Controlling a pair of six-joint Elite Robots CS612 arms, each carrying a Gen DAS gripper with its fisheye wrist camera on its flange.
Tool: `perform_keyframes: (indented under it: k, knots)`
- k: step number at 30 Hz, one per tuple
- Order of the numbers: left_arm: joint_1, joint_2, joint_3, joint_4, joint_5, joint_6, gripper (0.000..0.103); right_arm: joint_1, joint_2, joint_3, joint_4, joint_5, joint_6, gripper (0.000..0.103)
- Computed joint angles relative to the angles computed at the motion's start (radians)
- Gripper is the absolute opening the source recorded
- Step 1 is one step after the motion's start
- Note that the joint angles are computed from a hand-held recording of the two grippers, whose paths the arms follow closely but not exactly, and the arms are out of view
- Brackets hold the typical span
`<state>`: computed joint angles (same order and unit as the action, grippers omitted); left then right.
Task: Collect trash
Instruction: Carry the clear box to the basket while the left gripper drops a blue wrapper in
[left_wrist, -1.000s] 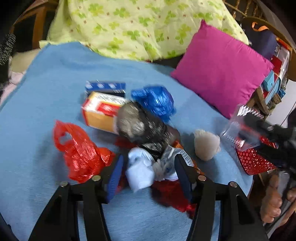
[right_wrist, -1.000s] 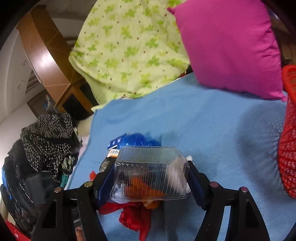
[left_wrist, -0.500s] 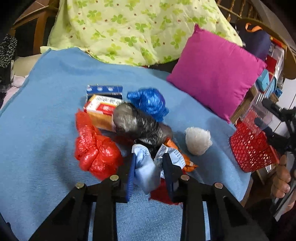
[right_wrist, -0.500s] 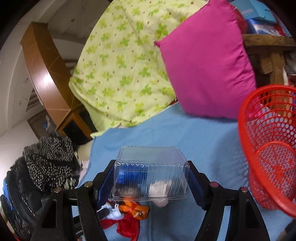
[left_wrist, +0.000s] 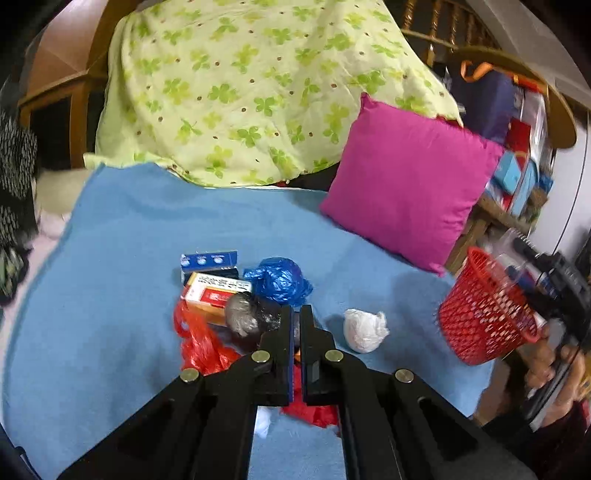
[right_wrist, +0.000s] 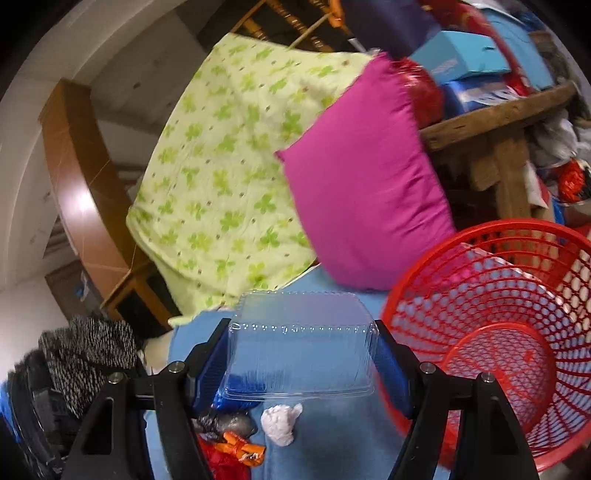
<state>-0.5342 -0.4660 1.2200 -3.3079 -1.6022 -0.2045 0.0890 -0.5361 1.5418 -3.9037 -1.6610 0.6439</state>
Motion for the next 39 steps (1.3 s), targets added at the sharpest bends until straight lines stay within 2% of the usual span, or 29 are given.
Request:
perform_keyframes:
  k: [2, 6, 8, 10, 12, 13, 15, 18, 19, 20, 22, 25, 27, 33, 35, 39]
  knots:
    - [0.0, -0.002, 0.006, 0.021, 0.033, -0.009, 0.0, -0.009, -0.006, 0.023, -0.023, -0.012, 0.021, 0.076]
    - [0.014, 0.0, 0.03, 0.1, 0.099, -0.096, 0.014, -0.019, -0.012, 0.042, -0.051, -0.012, 0.037, 0.076]
    - [0.022, 0.001, 0.042, 0.148, 0.102, -0.138, 0.023, -0.02, -0.012, 0.045, -0.058, -0.007, 0.038, 0.076]
    - [0.023, 0.006, 0.05, 0.175, 0.104, -0.159, 0.051, -0.017, -0.012, 0.044, -0.061, -0.011, 0.03, 0.076]
    - [0.018, 0.009, 0.057, 0.204, 0.118, -0.19, 0.067, -0.013, -0.012, 0.043, -0.062, -0.024, 0.014, 0.076]
    - [0.017, 0.013, 0.055, 0.217, 0.113, -0.197, 0.068, -0.01, -0.012, 0.045, -0.066, -0.03, 0.008, 0.076]
    - [0.009, 0.022, 0.04, 0.283, 0.124, -0.193, 0.069, -0.007, -0.013, 0.045, -0.062, -0.043, -0.005, 0.076]
    - [0.002, 0.03, 0.035, 0.321, 0.125, -0.203, 0.066, -0.006, -0.015, 0.047, -0.053, -0.057, -0.013, 0.076]
    - [0.0, 0.03, 0.037, 0.32, 0.132, -0.2, 0.05, -0.007, -0.016, 0.05, -0.055, -0.062, -0.013, 0.076]
    - [-0.004, 0.03, 0.038, 0.32, 0.148, -0.188, 0.039, -0.007, -0.016, 0.052, -0.06, -0.068, -0.013, 0.076]
    - [-0.008, 0.026, 0.045, 0.297, 0.166, -0.172, 0.027, -0.009, -0.017, 0.059, -0.07, -0.075, -0.006, 0.076]
    - [-0.018, 0.009, 0.072, 0.221, 0.194, -0.154, 0.026, -0.013, -0.019, 0.069, -0.084, -0.08, 0.001, 0.076]
    - [-0.032, -0.007, 0.081, 0.177, 0.213, -0.109, 0.026, -0.015, -0.021, 0.077, -0.099, -0.092, 0.0, 0.076]
    - [-0.097, -0.041, 0.038, 0.055, 0.129, 0.111, 0.027, -0.035, -0.028, 0.124, -0.172, -0.131, 0.048, 0.076]
    - [-0.115, -0.036, -0.012, 0.068, 0.081, 0.162, 0.027, -0.045, -0.032, 0.144, -0.19, -0.143, 0.074, 0.076]
    - [-0.15, 0.004, -0.15, 0.163, -0.05, 0.217, 0.028, -0.068, -0.04, 0.185, -0.203, -0.149, 0.126, 0.077]
